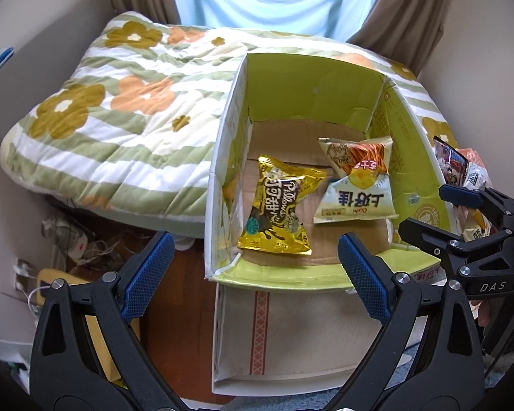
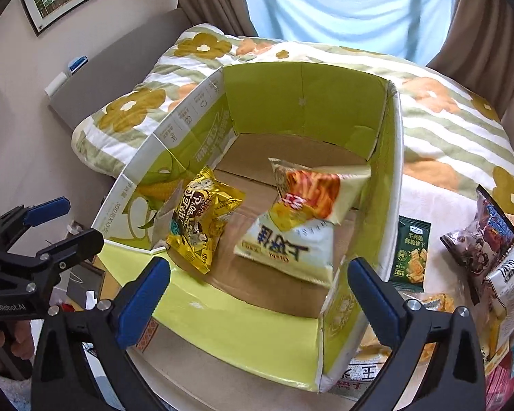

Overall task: Organize snacks
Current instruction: 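Withdraw both tools from the box back toward the snack pile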

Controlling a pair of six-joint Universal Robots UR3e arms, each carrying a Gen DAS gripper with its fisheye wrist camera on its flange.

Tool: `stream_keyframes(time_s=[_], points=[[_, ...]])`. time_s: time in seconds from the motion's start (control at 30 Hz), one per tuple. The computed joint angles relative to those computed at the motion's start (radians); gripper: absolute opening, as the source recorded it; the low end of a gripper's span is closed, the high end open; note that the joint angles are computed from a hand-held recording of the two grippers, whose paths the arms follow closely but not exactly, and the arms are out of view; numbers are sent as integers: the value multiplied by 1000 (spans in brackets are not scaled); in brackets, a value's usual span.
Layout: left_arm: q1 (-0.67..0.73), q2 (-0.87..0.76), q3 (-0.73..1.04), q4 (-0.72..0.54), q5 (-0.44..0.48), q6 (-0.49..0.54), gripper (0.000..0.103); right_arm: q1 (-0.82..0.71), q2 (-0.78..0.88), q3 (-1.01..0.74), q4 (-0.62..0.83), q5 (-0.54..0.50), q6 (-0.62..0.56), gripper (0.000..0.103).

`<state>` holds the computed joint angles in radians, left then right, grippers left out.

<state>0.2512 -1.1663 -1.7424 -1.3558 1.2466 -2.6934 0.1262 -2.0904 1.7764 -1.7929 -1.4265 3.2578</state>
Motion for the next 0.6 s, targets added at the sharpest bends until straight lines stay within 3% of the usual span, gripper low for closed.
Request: stream_keyframes(time_s=[0.43, 0.6], points=[[15, 18, 45, -73, -124, 118, 96, 109, -53, -120, 75, -176, 166, 103], [-70, -24, 100, -44, -139, 78, 96, 27, -164, -148, 169, -185, 148, 103]])
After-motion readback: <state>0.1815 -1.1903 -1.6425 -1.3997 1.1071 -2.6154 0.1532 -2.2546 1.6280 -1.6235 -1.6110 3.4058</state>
